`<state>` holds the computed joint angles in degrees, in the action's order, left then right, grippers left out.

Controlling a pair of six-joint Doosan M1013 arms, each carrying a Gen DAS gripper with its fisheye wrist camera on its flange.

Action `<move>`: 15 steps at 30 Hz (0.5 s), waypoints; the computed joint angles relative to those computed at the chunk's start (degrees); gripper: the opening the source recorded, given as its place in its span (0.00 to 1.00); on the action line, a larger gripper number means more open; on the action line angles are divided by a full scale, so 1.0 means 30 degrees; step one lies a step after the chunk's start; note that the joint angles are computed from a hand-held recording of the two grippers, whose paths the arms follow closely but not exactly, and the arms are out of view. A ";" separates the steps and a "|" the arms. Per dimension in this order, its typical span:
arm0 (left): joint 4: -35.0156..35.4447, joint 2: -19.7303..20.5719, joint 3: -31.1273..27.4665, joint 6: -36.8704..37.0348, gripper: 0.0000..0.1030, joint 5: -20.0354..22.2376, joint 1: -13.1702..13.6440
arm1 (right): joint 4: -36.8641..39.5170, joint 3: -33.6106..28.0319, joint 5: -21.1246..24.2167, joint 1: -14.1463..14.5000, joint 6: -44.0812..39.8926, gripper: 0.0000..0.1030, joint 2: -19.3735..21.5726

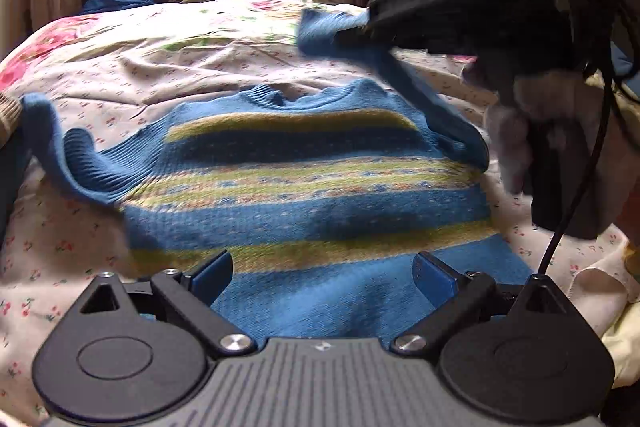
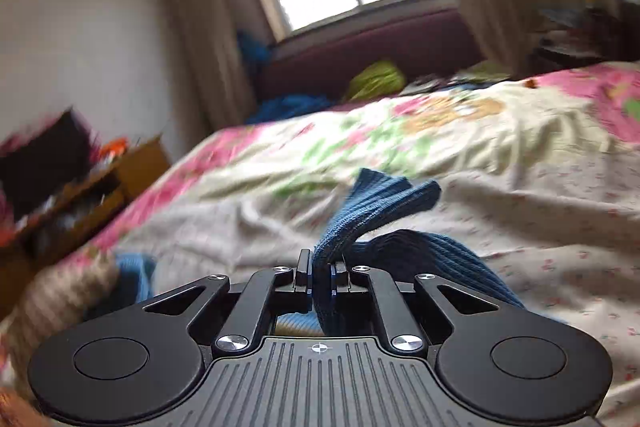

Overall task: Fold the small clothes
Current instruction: 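Carry the held sleeve across the sweater body and lay it down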

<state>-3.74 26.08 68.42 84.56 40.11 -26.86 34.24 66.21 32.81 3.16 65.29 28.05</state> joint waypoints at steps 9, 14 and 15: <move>0.0181 -0.0359 0.0872 -0.1031 1.00 -0.1254 0.0709 | -0.3983 0.0973 0.2762 0.0744 0.1964 0.15 -0.0487; 0.0575 0.0110 0.0069 -0.0915 1.00 -0.1849 0.0749 | -0.4892 0.1285 0.1899 0.0022 0.3293 0.20 -0.0985; 0.0709 0.0230 -0.0138 -0.0842 1.00 -0.1946 0.0722 | -0.5820 0.1276 0.1494 -0.0053 0.4102 0.20 -0.0994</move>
<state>-1.61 26.77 68.00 82.04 34.27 -24.70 16.78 70.04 37.30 3.00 77.60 25.07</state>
